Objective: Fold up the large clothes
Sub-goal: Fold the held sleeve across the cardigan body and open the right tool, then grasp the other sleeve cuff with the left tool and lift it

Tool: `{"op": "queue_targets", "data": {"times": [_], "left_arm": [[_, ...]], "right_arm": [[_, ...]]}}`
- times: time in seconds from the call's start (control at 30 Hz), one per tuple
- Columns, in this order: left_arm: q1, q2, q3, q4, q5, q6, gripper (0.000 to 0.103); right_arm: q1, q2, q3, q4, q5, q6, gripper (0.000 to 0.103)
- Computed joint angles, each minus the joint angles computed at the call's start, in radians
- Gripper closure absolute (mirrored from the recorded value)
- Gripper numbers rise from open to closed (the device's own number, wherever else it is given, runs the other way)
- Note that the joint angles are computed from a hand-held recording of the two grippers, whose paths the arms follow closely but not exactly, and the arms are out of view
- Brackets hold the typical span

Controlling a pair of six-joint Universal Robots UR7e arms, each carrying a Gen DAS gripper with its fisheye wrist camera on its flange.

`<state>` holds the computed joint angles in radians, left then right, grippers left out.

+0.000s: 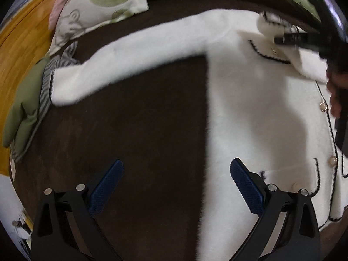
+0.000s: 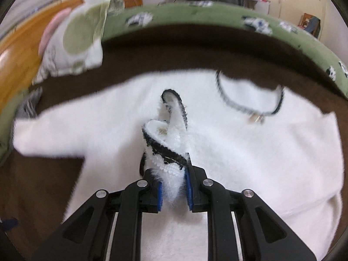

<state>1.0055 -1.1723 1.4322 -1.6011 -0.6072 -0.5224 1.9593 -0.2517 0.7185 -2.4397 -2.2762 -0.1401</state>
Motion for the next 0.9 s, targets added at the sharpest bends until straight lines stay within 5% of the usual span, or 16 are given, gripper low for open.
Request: {"op": "queue_targets", "data": {"times": [0.17, 0.3, 0.5, 0.67, 0.9], "left_arm": [[0.011, -0.007, 0.02, -0.043, 0.008, 0.014, 0.006], [0.004, -0.004, 0.01, -0.046, -0.002, -0.003, 0.006], [-0.015, 0.029, -0.038, -0.144, -0.028, 0.079, 0.006], [-0.015, 0.119, -0.11, -0.329, -0.096, 0.262, 0.006], [-0.007, 0.302, -0.28, -0.541, -0.3, 0.42, 0.006]], "right_arm": [[-0.007, -0.052, 0.117, -0.019, 0.076, -0.016, 0.034], [0.012, -0.102, 0.164, -0.001, 0.152, -0.024, 0.034], [0.044, -0.158, 0.171, -0.038, 0.137, -0.101, 0.034], [0.027, -0.162, 0.107, 0.005, 0.072, -0.148, 0.076], [-0.038, -0.222, 0.192, -0.074, -0.002, -0.136, 0.084]]}}
